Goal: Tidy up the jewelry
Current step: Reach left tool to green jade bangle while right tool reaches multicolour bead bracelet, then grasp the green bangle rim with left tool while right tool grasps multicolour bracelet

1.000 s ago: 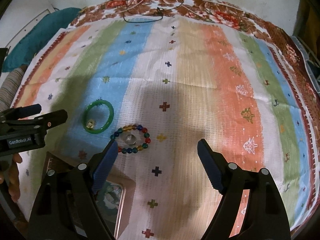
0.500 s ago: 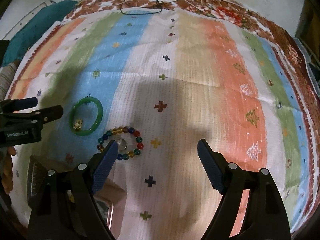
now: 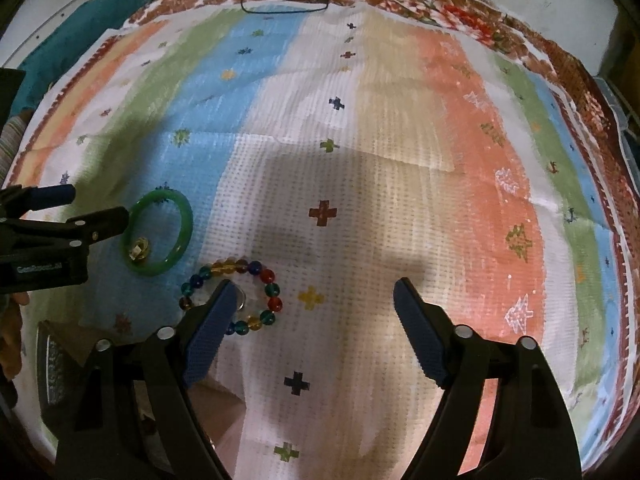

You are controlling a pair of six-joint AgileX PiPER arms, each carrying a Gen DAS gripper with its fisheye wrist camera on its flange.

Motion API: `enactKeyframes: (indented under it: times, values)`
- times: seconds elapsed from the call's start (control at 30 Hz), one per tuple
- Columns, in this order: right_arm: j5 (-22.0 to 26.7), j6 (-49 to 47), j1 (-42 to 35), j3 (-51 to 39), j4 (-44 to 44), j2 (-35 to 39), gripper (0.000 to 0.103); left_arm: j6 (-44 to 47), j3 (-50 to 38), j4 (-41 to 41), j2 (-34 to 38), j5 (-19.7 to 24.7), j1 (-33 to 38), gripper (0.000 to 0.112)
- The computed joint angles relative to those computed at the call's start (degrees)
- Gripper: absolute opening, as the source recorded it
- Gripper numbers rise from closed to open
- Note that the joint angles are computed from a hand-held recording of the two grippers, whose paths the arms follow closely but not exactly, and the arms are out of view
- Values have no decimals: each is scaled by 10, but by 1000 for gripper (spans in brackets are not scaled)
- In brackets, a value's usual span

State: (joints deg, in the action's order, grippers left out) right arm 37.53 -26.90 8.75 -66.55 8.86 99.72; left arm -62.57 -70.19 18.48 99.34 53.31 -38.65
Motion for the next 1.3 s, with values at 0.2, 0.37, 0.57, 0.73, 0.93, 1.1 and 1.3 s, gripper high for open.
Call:
enactKeyframes:
  times: [0.2,0.37,0.57,0.73,0.93,1.1,1.3]
  values:
    - [5,20,9,-12,-23,24,63,23,0,-24,15,-16,16,81]
    - [10,26,11,-24,-30,46,59,46,-6,-41,32,-26,28,72]
    - [2,29,21,-25,-41,56,53,50,-16,-34,51,-27,30,55]
    - [-8,43,28,-16,-65,54,38,40,-16,-16,53,-21,20,30]
    - [-11,34,22,-15,-65,51,15,38,-11,-17,47,-13,17,7]
    - [-6,5,18,-14,-34,41,10,28,-8,-21,35,-10,16,6]
    - [2,-22,18,-7,-12,13,10,7,-2,-15,3,-1,1,7]
